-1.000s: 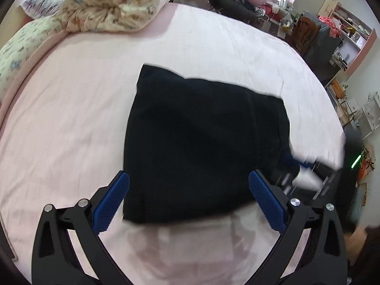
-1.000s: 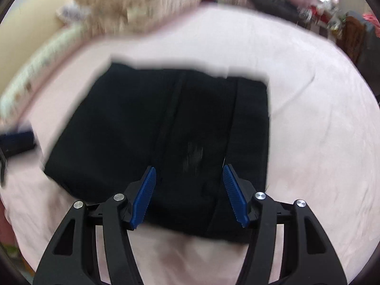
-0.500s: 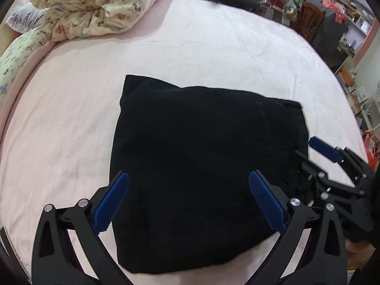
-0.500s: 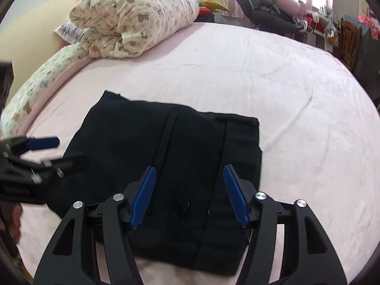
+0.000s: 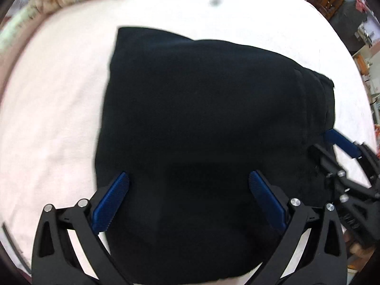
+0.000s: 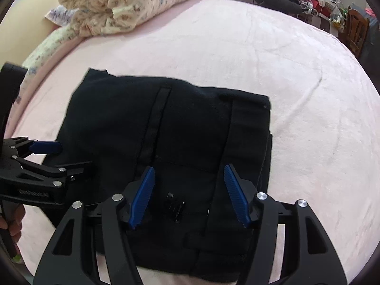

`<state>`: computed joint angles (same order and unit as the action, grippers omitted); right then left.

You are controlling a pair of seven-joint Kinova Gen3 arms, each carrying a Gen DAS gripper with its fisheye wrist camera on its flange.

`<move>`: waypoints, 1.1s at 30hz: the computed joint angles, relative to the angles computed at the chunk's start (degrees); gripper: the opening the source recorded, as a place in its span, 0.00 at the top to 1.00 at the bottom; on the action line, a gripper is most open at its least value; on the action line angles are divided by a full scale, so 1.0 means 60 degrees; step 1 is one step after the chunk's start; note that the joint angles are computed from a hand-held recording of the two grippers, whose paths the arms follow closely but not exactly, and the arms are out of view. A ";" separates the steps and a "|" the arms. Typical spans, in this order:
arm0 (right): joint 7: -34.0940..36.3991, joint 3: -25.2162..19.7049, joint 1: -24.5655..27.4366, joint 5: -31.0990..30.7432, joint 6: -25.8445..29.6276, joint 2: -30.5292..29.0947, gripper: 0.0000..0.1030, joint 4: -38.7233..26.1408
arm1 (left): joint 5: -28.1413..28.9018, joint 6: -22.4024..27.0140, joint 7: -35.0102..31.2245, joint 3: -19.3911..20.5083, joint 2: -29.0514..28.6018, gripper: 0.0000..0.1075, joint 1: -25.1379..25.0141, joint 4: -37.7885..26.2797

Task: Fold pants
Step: 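Press the folded black pants flat with both open tools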

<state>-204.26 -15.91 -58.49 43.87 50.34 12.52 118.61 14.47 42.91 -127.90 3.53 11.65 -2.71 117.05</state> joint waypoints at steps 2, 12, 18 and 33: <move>-0.0364 -0.0103 -0.0280 0.0054 0.0289 -0.0048 0.39 -0.0031 | 0.0070 -0.0225 -0.0291 -0.0023 -0.0405 0.06 -0.0097 0.0375; -0.1295 -0.0531 -0.1071 0.0028 0.1222 -0.0043 0.39 -0.0392 | 0.0153 -0.1005 -0.0969 -0.0480 -0.1671 0.06 -0.0119 0.1720; -0.0843 -0.0460 -0.1021 -0.0545 0.0873 0.0450 0.35 -0.0609 | -0.0325 -0.1451 -0.0327 -0.0389 -0.1287 0.06 0.0086 0.1919; -0.1088 -0.0106 -0.1289 -0.0326 0.0678 0.0233 0.28 -0.0503 | 0.0438 -0.1526 -0.1543 -0.0455 -0.1573 0.06 -0.0296 0.2284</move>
<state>-210.79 -16.54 -66.22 41.91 54.41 13.92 115.59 17.10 33.76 -137.16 0.80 2.22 -4.49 130.75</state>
